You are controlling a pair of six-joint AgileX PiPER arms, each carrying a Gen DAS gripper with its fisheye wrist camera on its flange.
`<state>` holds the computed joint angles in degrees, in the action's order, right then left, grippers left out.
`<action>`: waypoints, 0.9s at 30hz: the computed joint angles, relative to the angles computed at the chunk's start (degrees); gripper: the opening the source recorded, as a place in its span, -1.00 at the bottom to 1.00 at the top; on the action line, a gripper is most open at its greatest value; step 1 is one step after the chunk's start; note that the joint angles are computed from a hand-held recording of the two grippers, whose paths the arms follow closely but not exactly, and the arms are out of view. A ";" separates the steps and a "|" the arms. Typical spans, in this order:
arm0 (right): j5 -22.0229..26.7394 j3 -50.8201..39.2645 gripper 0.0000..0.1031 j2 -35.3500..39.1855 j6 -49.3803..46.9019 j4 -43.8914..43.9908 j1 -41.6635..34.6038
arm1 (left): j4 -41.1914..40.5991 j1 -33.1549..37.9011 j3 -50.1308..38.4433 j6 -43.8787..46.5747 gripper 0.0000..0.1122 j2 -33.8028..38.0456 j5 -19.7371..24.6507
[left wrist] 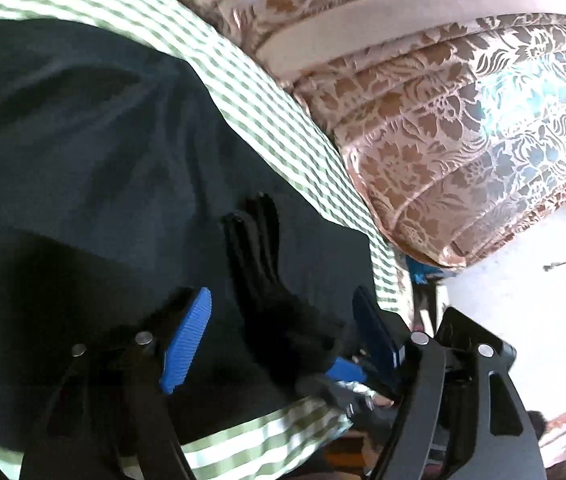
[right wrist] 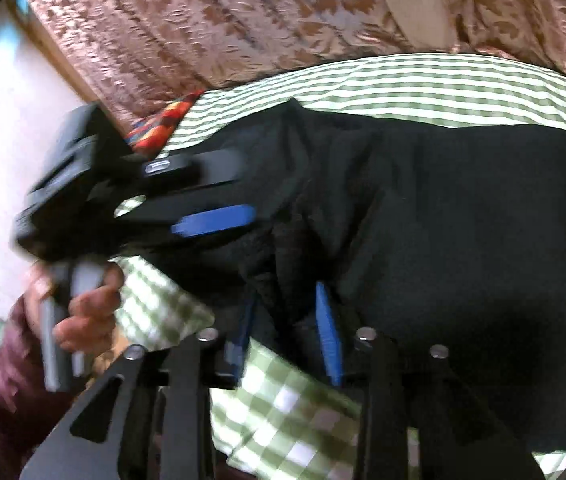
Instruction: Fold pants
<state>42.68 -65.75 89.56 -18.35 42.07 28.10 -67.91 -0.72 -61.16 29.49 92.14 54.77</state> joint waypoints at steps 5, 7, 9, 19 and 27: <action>3.48 5.56 -0.24 -9.07 -1.21 1.75 -6.38 | 1.59 -2.17 -3.09 -3.40 0.32 4.00 0.65; 5.55 9.64 -0.24 -15.51 -0.38 1.61 -12.93 | 3.63 -3.27 -4.87 -5.40 0.32 5.12 0.29; 8.73 13.06 -0.22 -20.75 0.40 1.07 -20.35 | 4.46 -4.19 -6.62 -5.76 0.32 6.36 0.63; 10.56 22.68 -0.22 -27.61 10.25 -11.11 -28.18 | 12.49 -10.10 -9.59 -9.18 -0.69 5.06 -4.96; 8.78 19.87 -0.08 -24.14 10.92 -11.44 -25.49 | 11.27 -8.22 -8.93 1.19 -0.71 -6.61 -6.67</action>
<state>51.46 -45.88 65.42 -7.43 30.63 2.61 -56.64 -8.94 -70.09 30.68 85.53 48.10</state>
